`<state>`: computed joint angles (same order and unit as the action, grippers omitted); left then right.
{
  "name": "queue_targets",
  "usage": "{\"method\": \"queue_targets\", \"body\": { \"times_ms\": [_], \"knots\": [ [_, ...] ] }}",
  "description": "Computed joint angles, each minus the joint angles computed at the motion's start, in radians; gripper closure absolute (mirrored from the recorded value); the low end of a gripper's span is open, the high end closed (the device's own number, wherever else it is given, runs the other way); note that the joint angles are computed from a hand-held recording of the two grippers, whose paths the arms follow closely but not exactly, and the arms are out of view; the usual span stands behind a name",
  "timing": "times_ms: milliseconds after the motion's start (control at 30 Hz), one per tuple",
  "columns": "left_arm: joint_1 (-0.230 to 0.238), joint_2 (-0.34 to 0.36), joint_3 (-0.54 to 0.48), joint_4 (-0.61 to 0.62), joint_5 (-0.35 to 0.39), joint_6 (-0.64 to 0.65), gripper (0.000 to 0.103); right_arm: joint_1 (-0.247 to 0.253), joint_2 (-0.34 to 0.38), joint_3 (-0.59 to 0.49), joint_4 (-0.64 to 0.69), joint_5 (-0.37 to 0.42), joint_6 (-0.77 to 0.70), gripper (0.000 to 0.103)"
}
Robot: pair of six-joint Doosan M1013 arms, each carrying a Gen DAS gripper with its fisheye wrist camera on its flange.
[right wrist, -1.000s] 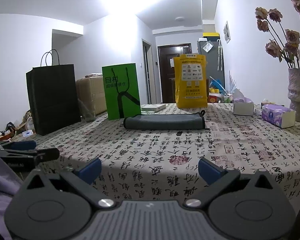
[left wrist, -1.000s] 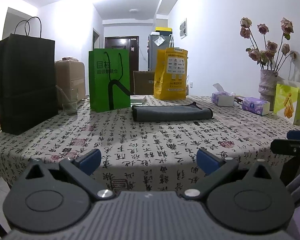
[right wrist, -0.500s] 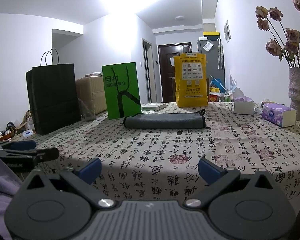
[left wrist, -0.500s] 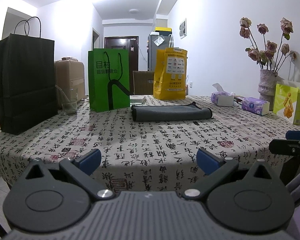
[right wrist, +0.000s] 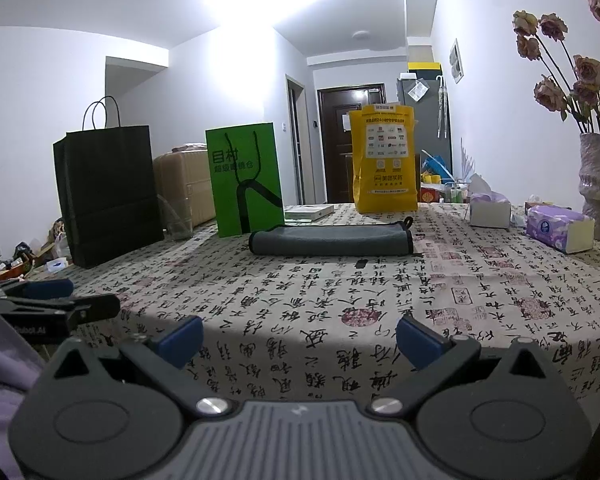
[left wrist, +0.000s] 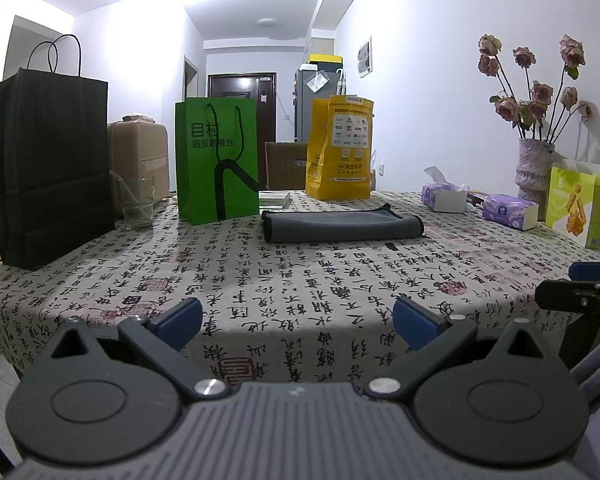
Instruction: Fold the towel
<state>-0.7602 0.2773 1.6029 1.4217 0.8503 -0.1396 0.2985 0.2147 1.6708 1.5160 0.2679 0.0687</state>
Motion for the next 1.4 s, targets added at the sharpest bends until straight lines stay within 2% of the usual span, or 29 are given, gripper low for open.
{"method": "queue_targets", "body": {
  "times_ms": [1400],
  "knots": [
    [-0.001,0.000,-0.001,0.003,0.000,0.000,0.000,0.002,0.000,-0.001,-0.041,-0.002,0.050,0.000]
  ]
}}
